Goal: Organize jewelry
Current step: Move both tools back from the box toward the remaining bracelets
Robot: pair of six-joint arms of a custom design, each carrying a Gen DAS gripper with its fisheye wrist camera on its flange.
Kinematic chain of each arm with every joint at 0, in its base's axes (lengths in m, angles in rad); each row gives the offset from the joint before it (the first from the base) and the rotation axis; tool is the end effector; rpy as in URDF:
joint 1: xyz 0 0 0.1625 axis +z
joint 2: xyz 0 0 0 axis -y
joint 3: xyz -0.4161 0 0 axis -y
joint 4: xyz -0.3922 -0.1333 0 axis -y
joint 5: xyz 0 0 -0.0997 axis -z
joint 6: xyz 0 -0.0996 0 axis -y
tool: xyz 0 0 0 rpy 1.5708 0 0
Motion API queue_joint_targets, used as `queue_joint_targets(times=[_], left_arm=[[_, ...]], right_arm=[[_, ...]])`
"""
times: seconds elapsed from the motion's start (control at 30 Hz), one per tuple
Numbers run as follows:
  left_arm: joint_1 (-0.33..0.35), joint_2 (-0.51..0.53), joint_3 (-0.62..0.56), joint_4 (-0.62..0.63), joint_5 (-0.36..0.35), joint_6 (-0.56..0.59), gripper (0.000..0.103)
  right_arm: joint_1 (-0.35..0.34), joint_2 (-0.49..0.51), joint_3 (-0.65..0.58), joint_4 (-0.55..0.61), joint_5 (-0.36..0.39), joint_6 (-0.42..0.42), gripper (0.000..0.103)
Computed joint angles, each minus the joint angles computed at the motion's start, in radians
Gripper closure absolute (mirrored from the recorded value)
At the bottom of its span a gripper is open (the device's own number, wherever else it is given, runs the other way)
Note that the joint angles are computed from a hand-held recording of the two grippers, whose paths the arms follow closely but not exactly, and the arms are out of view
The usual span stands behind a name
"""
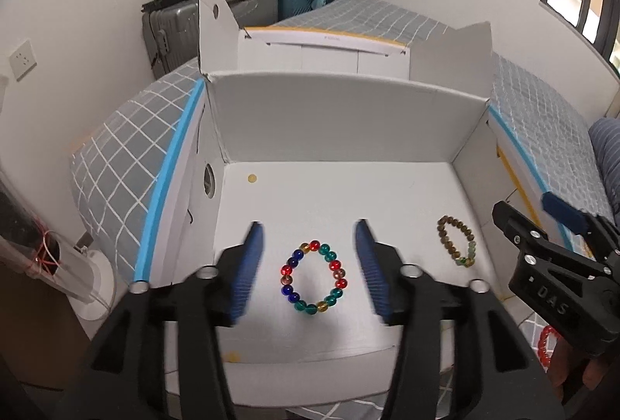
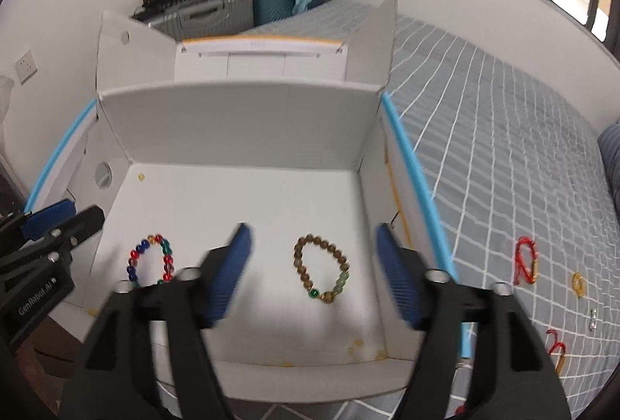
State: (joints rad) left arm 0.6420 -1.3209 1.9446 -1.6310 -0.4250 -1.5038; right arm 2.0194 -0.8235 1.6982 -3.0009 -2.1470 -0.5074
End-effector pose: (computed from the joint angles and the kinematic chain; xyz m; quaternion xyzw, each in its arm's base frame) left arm -0.2532 -0.4690 0.2486 -0.0844 0.8168 -0.4072 0.3999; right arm 0.3588 -0.5632 0.1484 0.3550 -0.8545 0.2547 0.2809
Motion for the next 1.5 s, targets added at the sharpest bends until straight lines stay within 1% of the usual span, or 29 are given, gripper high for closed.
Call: queue_joint_targets(times=[0.03, 0.1, 0.2, 0.27, 0.4, 0.5, 0.67, 0.77, 0.83, 0.97, 1.07, 1.13, 1.27, 1.43, 1.5], left_arm=[[-0.009, 0.0, -0.002, 0.015, 0.008, -0.017, 0.041], [-0.023, 0.002, -0.007, 0.041, 0.019, -0.041, 0.03], [-0.041, 0.011, -0.013, 0.031, 0.029, -0.036, 0.024], [-0.054, 0.026, -0.024, 0.039, 0.039, -0.042, 0.014], [-0.079, 0.064, -0.045, 0.013, 0.055, -0.014, 0.008], [-0.091, 0.1, -0.059, -0.046, 0.057, 0.041, 0.006], [-0.106, 0.18, -0.086, -0.194, 0.043, 0.173, 0.006], [-0.113, 0.23, -0.101, -0.296, 0.025, 0.253, 0.006], [-0.115, 0.265, -0.12, -0.342, 0.014, 0.299, 0.006], [-0.116, 0.35, -0.168, -0.466, -0.017, 0.423, 0.006], [-0.113, 0.417, -0.212, -0.556, -0.043, 0.516, 0.006], [-0.109, 0.462, -0.246, -0.602, -0.06, 0.571, 0.006], [-0.095, 0.577, -0.348, -0.702, -0.12, 0.704, 0.006], [-0.071, 0.721, -0.49, -0.763, -0.191, 0.824, 0.006], [-0.057, 0.766, -0.542, -0.767, -0.223, 0.859, 0.006]], right_arm=[[0.0, -0.008, 0.008, -0.022, 0.002, -0.004, 0.018], [-0.003, -0.026, 0.02, -0.037, 0.01, -0.006, 0.014], [-0.01, -0.049, 0.028, -0.052, 0.009, -0.012, 0.011], [-0.016, -0.066, 0.035, -0.062, 0.007, -0.017, 0.009], [-0.035, -0.121, 0.058, -0.073, -0.008, -0.021, 0.009], [-0.053, -0.171, 0.08, -0.09, -0.019, -0.031, 0.008], [-0.088, -0.249, 0.106, -0.095, -0.047, -0.054, 0.008], [-0.118, -0.297, 0.117, -0.091, -0.058, -0.064, 0.008], [-0.142, -0.329, 0.124, -0.091, -0.065, -0.067, 0.008], [-0.185, -0.374, 0.128, -0.083, -0.075, -0.065, 0.008], [-0.222, -0.402, 0.124, -0.081, -0.082, -0.079, 0.008], [-0.254, -0.422, 0.118, -0.087, -0.082, -0.091, 0.008], [-0.311, -0.45, 0.103, -0.073, -0.073, -0.096, 0.008], [-0.39, -0.452, 0.062, -0.059, -0.061, -0.119, 0.008], [-0.42, -0.447, 0.047, -0.053, -0.052, -0.12, 0.008]])
